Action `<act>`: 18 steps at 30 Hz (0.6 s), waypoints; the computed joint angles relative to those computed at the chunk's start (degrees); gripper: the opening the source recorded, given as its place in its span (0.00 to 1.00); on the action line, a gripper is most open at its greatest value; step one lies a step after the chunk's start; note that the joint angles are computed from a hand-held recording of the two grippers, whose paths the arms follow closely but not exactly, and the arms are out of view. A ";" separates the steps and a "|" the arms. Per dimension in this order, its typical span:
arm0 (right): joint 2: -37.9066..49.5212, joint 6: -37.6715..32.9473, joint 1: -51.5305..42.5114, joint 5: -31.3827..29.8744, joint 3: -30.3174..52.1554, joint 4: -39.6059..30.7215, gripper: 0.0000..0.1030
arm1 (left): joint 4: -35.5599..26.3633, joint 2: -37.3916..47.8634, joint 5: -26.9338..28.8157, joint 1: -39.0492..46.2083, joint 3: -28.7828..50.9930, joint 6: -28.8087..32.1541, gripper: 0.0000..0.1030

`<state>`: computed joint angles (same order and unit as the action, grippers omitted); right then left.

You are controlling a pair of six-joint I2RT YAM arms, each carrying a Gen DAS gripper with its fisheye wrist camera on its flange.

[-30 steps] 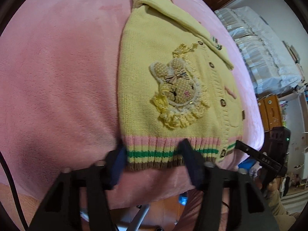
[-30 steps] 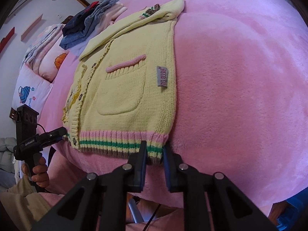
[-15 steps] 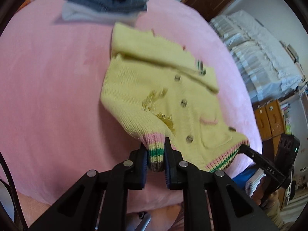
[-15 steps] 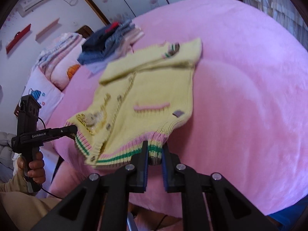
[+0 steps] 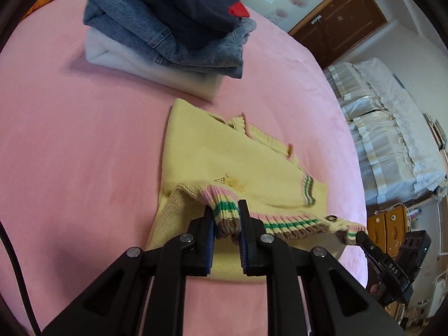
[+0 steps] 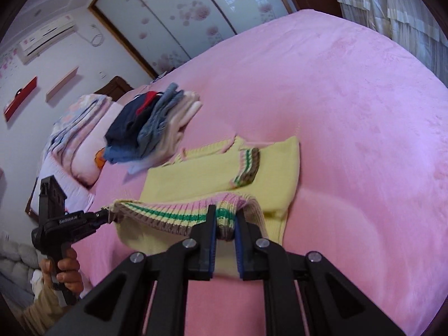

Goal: Fold large clothes
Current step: 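Fold the held hem up over the collar and open both grippers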

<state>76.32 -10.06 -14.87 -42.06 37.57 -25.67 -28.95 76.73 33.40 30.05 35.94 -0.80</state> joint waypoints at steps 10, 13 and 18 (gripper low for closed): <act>12.65 10.59 3.83 5.89 4.22 13.02 0.46 | 6.88 11.78 0.34 -3.05 5.82 -2.39 0.57; 12.84 8.27 3.17 6.11 3.80 14.38 0.48 | 7.79 11.56 -0.46 -3.35 5.58 0.01 0.57; 14.12 3.26 5.51 10.32 2.94 16.96 0.47 | 10.46 11.58 -2.24 -4.95 4.31 8.44 0.57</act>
<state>90.44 -6.80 -9.37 -31.74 40.51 -8.70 -18.49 88.31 31.16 25.11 40.24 7.64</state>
